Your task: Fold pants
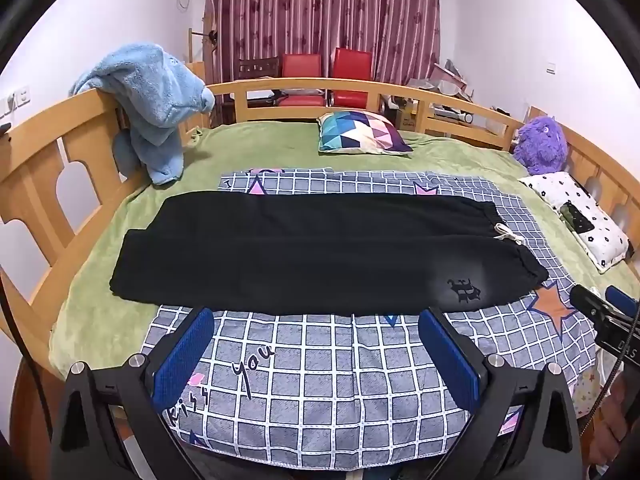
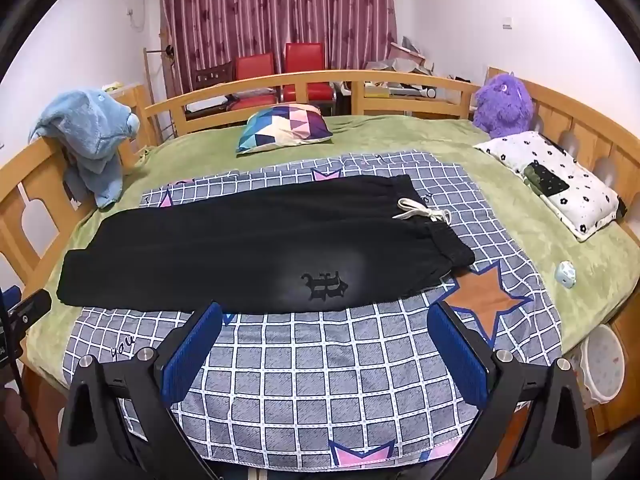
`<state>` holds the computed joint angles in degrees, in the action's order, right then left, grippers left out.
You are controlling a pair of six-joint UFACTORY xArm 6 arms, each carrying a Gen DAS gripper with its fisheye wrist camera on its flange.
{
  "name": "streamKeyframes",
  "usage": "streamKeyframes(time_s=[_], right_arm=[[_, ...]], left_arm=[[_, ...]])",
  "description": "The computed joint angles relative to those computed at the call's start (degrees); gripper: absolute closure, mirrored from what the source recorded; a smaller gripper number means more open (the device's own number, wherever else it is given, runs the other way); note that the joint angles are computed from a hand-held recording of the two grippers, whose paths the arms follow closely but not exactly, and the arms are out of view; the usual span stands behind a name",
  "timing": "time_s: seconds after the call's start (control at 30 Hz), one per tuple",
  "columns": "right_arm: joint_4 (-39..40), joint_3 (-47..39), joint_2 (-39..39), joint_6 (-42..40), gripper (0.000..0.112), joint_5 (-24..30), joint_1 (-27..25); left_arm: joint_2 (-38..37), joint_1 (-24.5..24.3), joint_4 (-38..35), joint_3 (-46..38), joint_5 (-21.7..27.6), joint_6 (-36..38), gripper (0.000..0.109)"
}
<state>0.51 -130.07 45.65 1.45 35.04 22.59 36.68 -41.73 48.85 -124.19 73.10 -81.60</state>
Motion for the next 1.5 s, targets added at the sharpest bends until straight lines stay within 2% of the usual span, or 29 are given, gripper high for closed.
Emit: streamKeyframes(time_s=[0.07,0.23,0.3,0.33,0.4,0.6,0.7,1.3,1.5], right_arm=[[-0.7,2.7,-1.5,0.6,0.012,-1.1,0.2],[-1.1,1.7,-1.8,0.4,0.012,0.7,0.2],[-0.3,0.5,-1.2,-0.1,0.012,1.3,0.0],[-1.0,2.8,-2.5,0.6,0.012,0.2,0.1],[-3.7,5.8,-4.4,3.2,0.012,-1.3,0.9],[-3.3,3.6,-3.4,2.9,0.012,0.3,0.6],[-3.5,6.4,-4.5,2.8,0.012,-1.6,0.6],[-3.5,7.8,-5.3,2.9,0.012,-2.3,0.9],[-3.4,8.2,-5.6,2.6,0.012,-2.7,1.1]], left_arm=[[-0.8,0.1,-0.5,1.4,-1.0,-0.6,0.006],[-0.9,0.0,-1.6,1.0,0.3,0.1,0.006],[1.2,-0.5,-0.3,-2.6,2.4,1.0,0.006],[1.4,-0.6,-0.3,-3.2,3.0,1.0,0.006],[1.1,-0.6,-0.3,-2.8,2.9,0.8,0.006],[-0.6,-0.7,0.4,0.2,1.6,-0.4,0.006],[-1.3,-0.7,0.2,1.3,1.1,-0.7,0.006],[-0.8,-0.8,-0.2,0.4,1.8,-0.7,0.006],[-2.2,-0.4,-0.6,2.4,1.0,-1.8,0.006]])
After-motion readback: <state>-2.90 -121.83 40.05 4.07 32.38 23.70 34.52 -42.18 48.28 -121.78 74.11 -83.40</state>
